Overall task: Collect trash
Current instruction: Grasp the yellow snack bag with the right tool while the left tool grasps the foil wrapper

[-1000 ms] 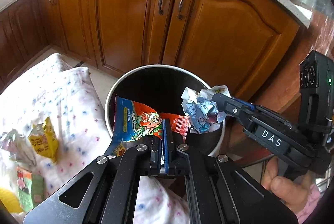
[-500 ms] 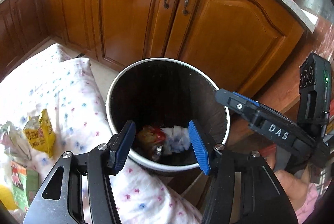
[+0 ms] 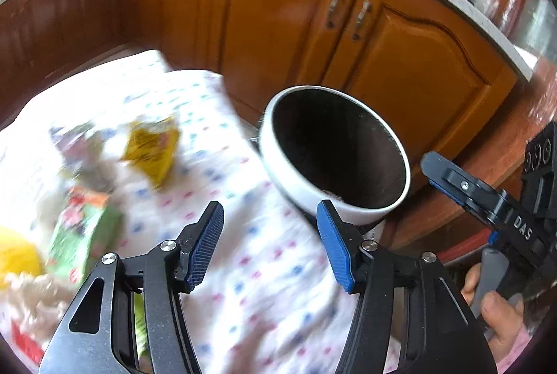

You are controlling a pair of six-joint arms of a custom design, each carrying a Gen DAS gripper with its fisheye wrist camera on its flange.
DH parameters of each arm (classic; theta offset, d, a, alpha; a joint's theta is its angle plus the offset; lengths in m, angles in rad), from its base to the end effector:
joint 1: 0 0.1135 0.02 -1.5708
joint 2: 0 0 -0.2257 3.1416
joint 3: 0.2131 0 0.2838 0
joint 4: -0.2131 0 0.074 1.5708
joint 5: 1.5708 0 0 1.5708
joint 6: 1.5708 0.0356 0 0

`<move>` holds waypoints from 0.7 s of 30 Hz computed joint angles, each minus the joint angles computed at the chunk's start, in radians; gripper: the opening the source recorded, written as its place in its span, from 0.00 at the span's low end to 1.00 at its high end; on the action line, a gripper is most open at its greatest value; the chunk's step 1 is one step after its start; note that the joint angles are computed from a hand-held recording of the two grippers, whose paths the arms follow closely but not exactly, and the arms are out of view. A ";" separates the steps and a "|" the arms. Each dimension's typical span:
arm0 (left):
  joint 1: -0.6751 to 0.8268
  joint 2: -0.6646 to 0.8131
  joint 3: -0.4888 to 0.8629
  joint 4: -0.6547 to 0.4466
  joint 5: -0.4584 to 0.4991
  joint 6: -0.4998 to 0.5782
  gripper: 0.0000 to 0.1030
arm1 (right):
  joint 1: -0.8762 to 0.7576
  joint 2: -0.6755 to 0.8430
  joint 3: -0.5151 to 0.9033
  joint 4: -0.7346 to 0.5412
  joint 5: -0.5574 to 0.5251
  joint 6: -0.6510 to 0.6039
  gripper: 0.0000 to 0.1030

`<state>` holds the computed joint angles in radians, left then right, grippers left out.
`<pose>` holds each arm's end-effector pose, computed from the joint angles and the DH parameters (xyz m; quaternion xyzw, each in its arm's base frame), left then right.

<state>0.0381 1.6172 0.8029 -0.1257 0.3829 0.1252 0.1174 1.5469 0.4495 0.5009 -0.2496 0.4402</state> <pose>0.3279 -0.0008 0.0920 0.0996 0.9298 -0.1555 0.3183 0.2813 0.0420 0.0587 0.0834 0.8748 0.2336 0.4163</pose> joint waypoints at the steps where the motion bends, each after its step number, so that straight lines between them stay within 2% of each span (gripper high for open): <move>1: 0.032 -0.022 -0.021 -0.004 0.014 0.009 0.55 | 0.018 -0.003 -0.005 0.004 0.010 0.008 0.81; 8: 0.204 -0.117 -0.107 -0.030 0.085 0.095 0.55 | 0.145 0.022 0.016 0.010 0.062 0.048 0.81; 21: 0.421 -0.073 -0.057 -0.066 0.165 0.175 0.55 | 0.319 0.161 0.173 -0.011 0.151 0.049 0.81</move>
<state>0.4592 1.5440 0.7463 -0.1919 0.5478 0.2998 0.4367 1.7076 0.6220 0.4901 -0.0991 0.4889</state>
